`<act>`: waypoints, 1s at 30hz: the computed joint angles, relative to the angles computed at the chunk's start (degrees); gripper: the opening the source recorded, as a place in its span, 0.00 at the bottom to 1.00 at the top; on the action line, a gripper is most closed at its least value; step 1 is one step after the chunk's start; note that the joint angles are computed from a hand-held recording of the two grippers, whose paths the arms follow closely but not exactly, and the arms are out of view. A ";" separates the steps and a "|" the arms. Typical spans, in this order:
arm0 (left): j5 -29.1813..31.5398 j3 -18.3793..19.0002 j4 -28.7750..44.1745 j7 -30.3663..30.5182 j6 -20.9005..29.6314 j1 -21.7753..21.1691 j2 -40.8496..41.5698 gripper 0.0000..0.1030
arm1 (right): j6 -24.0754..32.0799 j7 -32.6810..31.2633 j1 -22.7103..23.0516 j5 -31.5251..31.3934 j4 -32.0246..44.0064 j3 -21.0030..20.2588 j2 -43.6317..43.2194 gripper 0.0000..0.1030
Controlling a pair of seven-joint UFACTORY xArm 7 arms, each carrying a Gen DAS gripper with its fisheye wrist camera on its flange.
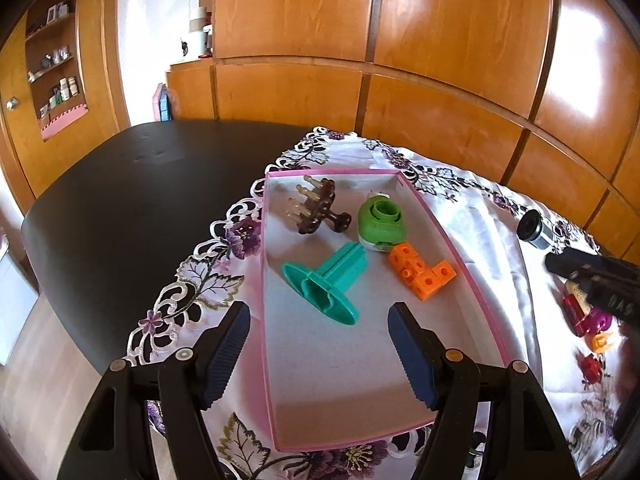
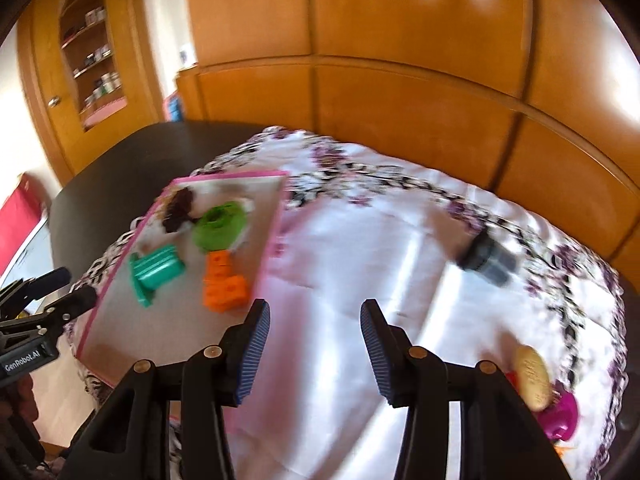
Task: Organize rigid objects
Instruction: 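Grasp the black-and-clear cylinder with the left gripper while the right moves toward the magenta funnel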
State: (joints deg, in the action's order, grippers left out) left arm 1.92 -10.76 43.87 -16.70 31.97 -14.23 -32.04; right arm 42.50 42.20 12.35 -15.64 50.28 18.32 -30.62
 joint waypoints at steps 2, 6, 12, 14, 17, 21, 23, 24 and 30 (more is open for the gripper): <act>0.37 -0.36 0.21 -0.01 0.23 -0.01 0.19 0.71 | 1.30 0.10 -0.66 0.20 -2.21 -1.45 -3.55 0.46; 0.89 -0.84 1.35 0.53 0.54 -0.52 1.16 0.71 | 4.86 0.19 -3.77 0.11 -6.26 -3.37 -10.94 0.46; 1.02 -1.53 4.23 1.23 1.10 -1.80 3.60 0.72 | 9.95 2.72 -11.95 -0.39 -13.54 -6.12 -23.05 0.46; 0.54 -1.54 5.54 1.79 1.21 -2.64 4.73 0.72 | 11.14 4.94 -15.36 -0.62 -16.53 -7.06 -27.12 0.46; -0.95 -1.30 7.88 3.55 1.66 -4.62 6.72 0.72 | 12.71 8.53 -19.12 0.63 -20.09 -8.72 -31.50 0.46; -1.60 -2.22 10.68 6.24 1.33 -6.92 9.41 0.72 | 11.85 10.44 -21.00 2.73 -21.22 -10.53 -32.60 0.46; -2.22 -2.66 12.95 7.64 1.66 -8.24 11.73 0.72 | 11.18 9.82 -20.71 3.58 -21.33 -11.17 -32.46 0.46; -2.09 -3.13 14.21 7.78 1.93 -8.57 12.99 0.73 | 11.07 9.50 -20.58 3.94 -21.21 -11.22 -32.28 0.46; -1.82 -5.17 23.25 9.69 2.32 -11.88 22.67 0.93 | 10.88 7.89 -19.86 4.93 -20.45 -10.51 -31.08 0.46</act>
State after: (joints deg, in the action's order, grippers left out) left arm 0.11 -15.93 67.12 -7.01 34.29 -26.11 -9.37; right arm 53.38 50.10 -7.52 -10.71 29.83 7.82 -61.70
